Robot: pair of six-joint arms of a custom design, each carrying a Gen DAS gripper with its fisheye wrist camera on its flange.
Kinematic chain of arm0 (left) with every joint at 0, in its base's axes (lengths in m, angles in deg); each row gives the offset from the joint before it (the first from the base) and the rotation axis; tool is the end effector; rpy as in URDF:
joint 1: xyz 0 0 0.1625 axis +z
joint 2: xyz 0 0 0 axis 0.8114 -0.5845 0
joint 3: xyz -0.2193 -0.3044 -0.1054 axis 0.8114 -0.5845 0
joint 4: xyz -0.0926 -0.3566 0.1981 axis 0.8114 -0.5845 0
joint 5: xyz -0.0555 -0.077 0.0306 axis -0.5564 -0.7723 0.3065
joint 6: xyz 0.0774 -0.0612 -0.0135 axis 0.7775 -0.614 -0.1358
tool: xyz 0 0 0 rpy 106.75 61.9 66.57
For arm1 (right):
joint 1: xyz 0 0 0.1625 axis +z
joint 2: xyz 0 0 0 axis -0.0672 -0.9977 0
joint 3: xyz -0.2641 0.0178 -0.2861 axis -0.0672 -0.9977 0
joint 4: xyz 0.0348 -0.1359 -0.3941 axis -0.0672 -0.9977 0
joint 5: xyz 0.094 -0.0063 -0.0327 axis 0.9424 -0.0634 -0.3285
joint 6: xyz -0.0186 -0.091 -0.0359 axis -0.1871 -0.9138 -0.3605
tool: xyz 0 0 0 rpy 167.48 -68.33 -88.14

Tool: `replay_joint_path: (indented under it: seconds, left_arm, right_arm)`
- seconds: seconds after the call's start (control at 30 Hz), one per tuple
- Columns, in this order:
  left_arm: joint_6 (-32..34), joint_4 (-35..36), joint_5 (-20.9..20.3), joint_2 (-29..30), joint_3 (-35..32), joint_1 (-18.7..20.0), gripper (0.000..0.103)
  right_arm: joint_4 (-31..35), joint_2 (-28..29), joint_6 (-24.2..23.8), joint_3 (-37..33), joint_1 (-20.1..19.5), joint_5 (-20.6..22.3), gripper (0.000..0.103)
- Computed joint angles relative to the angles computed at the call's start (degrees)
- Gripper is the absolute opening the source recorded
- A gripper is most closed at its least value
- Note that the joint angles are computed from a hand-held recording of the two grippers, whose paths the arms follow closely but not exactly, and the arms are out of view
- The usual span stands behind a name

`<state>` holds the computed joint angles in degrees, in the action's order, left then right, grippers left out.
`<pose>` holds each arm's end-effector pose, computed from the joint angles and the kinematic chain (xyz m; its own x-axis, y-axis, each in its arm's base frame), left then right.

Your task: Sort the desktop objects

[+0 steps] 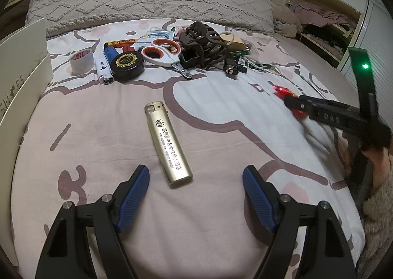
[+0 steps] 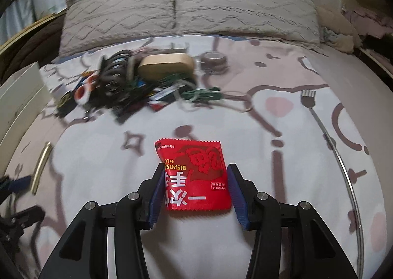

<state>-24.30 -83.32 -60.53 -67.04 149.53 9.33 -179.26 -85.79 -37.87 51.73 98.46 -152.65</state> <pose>-0.1194 -0.6207 0.0963 -0.6786 0.5919 -0.4350 0.7090 0.6825 -0.1773 0.1177 -0.6027 0.0872 -0.7245 0.1871 0.6634 -0.3479 0.7316 -0.5863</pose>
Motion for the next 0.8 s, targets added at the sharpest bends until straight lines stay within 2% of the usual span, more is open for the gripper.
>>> replay_joint_path:
  seconds: [0.23, 0.37, 0.53, 0.73, 0.77, 0.8]
  left_arm:
    - [-0.3, -1.2, 1.3, -0.3, 0.4, -0.2, 0.079]
    - [-2.5, -1.9, 1.8, -0.8, 0.2, 0.2, 0.079]
    - [-4.6, -1.9, 3.4, -0.7, -0.4, 0.5, 0.079]
    - [-2.5, -4.5, 8.7, 0.4, 0.8, -1.2, 0.079]
    - [-2.1, -5.1, 9.6, 0.7, 1.0, -1.5, 0.08]
    - [-2.0, -5.4, 10.2, 0.8, 1.0, -1.6, 0.082]
  right_arm:
    - [-2.2, 2.1, -2.9, 0.9, 2.8, -1.4, 0.05]
    - [0.6, 1.4, -0.9, 2.4, 3.6, -0.5, 0.05]
    - [2.0, 1.5, -1.1, 3.3, 4.7, 0.0, 0.05]
    - [3.8, 2.6, -1.8, 2.3, 5.1, -1.2, 0.051]
    - [3.7, 2.8, -2.0, 2.2, 5.2, -1.5, 0.055]
    - [4.0, 3.0, -2.1, 1.9, 5.2, -1.8, 0.066]
